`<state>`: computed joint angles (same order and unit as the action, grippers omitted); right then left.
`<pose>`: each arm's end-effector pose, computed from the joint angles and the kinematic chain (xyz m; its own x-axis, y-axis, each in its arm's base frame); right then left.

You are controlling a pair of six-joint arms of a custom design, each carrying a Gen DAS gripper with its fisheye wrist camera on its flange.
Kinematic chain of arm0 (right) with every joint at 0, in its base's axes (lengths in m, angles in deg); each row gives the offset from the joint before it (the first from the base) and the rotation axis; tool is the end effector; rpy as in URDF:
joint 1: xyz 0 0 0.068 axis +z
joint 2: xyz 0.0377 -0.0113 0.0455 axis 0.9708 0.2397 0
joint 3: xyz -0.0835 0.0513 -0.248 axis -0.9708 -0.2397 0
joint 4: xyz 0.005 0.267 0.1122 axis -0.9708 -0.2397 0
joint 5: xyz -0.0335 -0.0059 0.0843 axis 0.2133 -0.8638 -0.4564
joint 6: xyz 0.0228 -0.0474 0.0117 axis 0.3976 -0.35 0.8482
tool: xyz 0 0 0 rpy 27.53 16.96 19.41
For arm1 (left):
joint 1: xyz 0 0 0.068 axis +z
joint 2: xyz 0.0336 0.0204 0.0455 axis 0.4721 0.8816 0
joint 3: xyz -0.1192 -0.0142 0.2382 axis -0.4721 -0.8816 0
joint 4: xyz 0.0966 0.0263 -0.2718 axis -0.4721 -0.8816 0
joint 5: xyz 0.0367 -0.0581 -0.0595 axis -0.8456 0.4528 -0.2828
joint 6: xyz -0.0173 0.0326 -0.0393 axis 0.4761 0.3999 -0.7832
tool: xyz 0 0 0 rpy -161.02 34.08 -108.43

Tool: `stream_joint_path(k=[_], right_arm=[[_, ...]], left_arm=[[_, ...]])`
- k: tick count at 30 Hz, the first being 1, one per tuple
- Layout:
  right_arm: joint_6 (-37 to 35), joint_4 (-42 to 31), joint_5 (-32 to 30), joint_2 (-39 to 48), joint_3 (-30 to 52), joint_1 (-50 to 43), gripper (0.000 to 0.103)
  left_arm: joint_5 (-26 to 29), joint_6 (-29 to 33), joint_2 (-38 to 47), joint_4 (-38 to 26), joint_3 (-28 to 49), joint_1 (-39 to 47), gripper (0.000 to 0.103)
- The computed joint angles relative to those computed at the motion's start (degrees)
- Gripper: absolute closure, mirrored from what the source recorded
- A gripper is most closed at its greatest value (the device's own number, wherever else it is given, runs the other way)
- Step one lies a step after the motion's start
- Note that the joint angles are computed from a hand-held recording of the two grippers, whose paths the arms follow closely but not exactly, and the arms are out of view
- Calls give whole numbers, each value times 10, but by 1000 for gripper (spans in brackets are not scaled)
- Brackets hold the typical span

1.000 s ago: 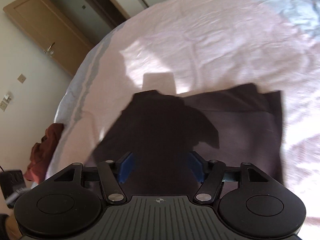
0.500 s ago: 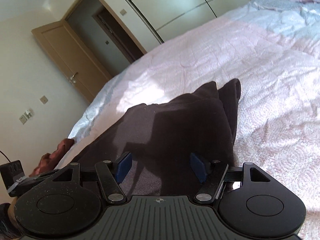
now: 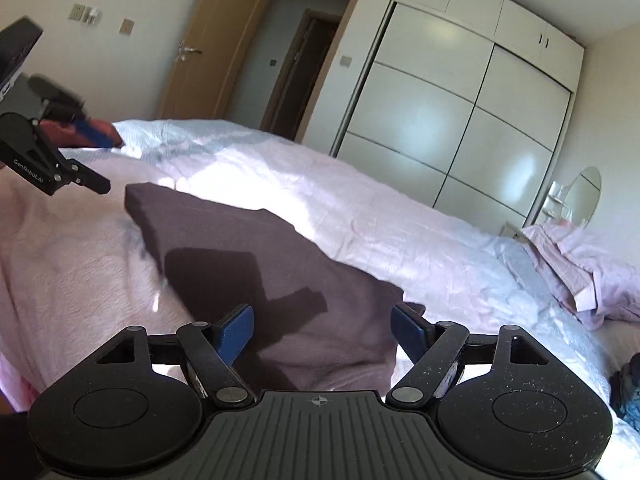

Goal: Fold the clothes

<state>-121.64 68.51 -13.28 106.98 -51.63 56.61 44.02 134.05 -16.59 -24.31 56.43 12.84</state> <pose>0.1732 -0.0420 0.1945 -0.2743 -0.4194 -0.8654 -0.3627 0.8786 -0.3108 0.2280 -0.0681 0.2580 -0.0035 0.7310 -0.6824 0.5657 0.5641 0.6014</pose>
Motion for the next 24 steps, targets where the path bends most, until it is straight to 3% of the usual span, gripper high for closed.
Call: stream_joint_path(k=[5, 8, 12, 16, 18, 23, 24], right_arm=[[-65, -6, 73, -2, -10, 67, 24], [-125, 74, 175, 5, -48, 156, 24], [-155, 152, 263, 92, -46, 226, 24], [-137, 172, 314, 187, -16, 252, 25], [-132, 186, 321, 217, -10, 254, 25], [-157, 280, 341, 284, -15, 259, 25], [-170, 301, 340, 315, -8, 261, 29]], left_arm=[[-79, 269, 62, 151, -51, -54, 9], [-73, 393, 126, 217, -59, -56, 9], [-32, 469, 208, 294, -49, -52, 9], [-20, 480, 295, 342, -5, -52, 10], [-26, 467, 319, 332, 22, -52, 20], [-42, 445, 344, 298, 51, -53, 80], [-44, 443, 344, 294, 51, -53, 83]])
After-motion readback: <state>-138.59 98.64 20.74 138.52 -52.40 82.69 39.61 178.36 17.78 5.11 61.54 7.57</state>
